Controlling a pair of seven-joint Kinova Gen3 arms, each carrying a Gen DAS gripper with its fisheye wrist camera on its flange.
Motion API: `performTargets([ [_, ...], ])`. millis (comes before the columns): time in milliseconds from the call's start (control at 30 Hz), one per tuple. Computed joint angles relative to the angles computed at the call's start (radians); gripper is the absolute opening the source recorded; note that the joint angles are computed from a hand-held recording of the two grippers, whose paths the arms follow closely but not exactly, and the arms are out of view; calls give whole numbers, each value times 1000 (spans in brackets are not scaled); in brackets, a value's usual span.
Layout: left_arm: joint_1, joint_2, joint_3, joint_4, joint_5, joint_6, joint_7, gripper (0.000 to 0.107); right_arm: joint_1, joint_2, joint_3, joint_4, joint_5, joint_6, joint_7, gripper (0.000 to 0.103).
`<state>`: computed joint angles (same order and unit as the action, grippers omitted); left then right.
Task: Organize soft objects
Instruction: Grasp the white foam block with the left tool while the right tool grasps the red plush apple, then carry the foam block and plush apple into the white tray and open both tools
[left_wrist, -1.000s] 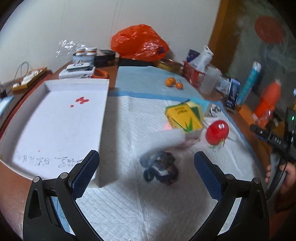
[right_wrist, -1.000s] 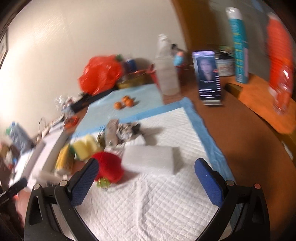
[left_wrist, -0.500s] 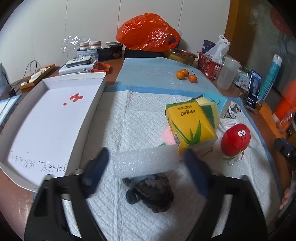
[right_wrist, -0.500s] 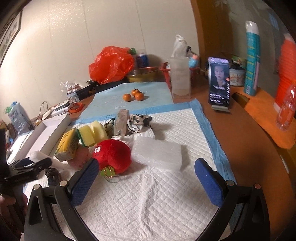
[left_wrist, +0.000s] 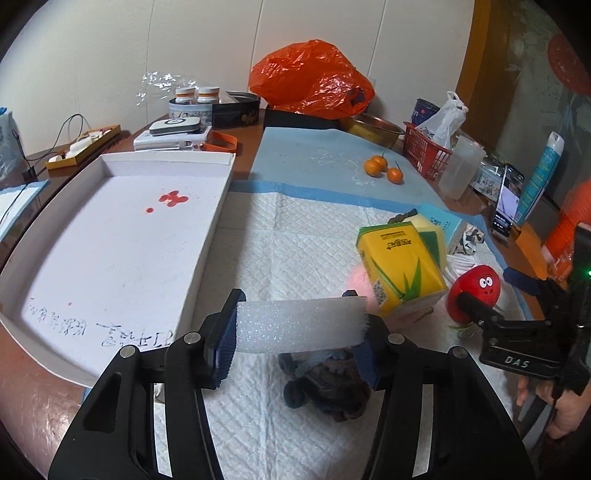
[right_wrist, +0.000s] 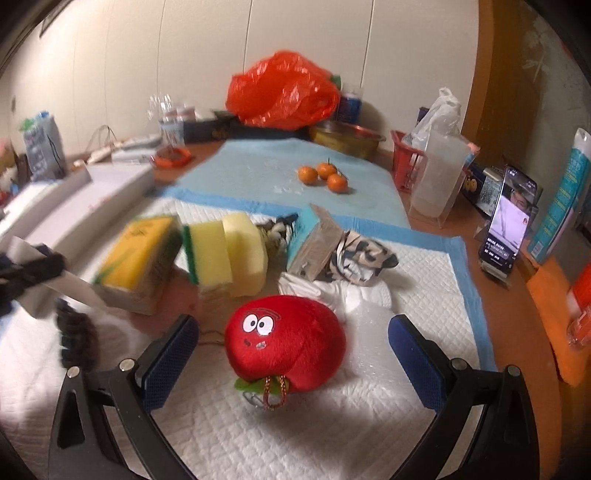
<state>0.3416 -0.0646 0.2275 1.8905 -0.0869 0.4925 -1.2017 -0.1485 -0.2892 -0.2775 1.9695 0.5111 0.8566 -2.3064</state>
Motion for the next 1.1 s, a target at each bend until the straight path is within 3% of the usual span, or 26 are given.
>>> performTargets([
  [33, 0, -2, -3, 1, 6, 0, -3, 54, -3, 13, 5, -2, -6, 1, 9, 100],
  [100, -2, -10, -8, 5, 20, -3, -14, 53, -13, 29, 7, -4, -11, 11, 28, 84],
  [133, -2, -16, -10, 7, 28, -5, -20, 53, -20, 33, 13, -3, -17, 13, 43, 70],
  [233, -5, -41, -20, 9, 63, -15, -50, 53, -25, 5, 39, 11, -45, -4, 55, 65],
  [467, -11, -103, -27, -19, 140, -25, -119, 53, 32, -132, 44, 9, -128, -62, 68, 63],
  [600, -31, -124, 6, -85, 109, 10, -112, 53, 63, -189, 51, -32, -183, -96, 110, 64],
  [700, -59, -120, 54, -180, 30, 70, -76, 53, 64, -194, 75, -104, -227, -118, 180, 64],
  [867, -72, -149, 73, -251, -13, 118, -20, 53, 27, -211, 145, -197, -360, -198, 266, 64],
  [1000, -100, -205, 92, -232, -22, 133, 36, 53, -4, -235, 187, -173, -462, -270, 313, 64],
  [1100, -166, -238, 165, -230, -80, 161, 125, 53, -63, -235, 239, -164, -519, -294, 387, 64],
])
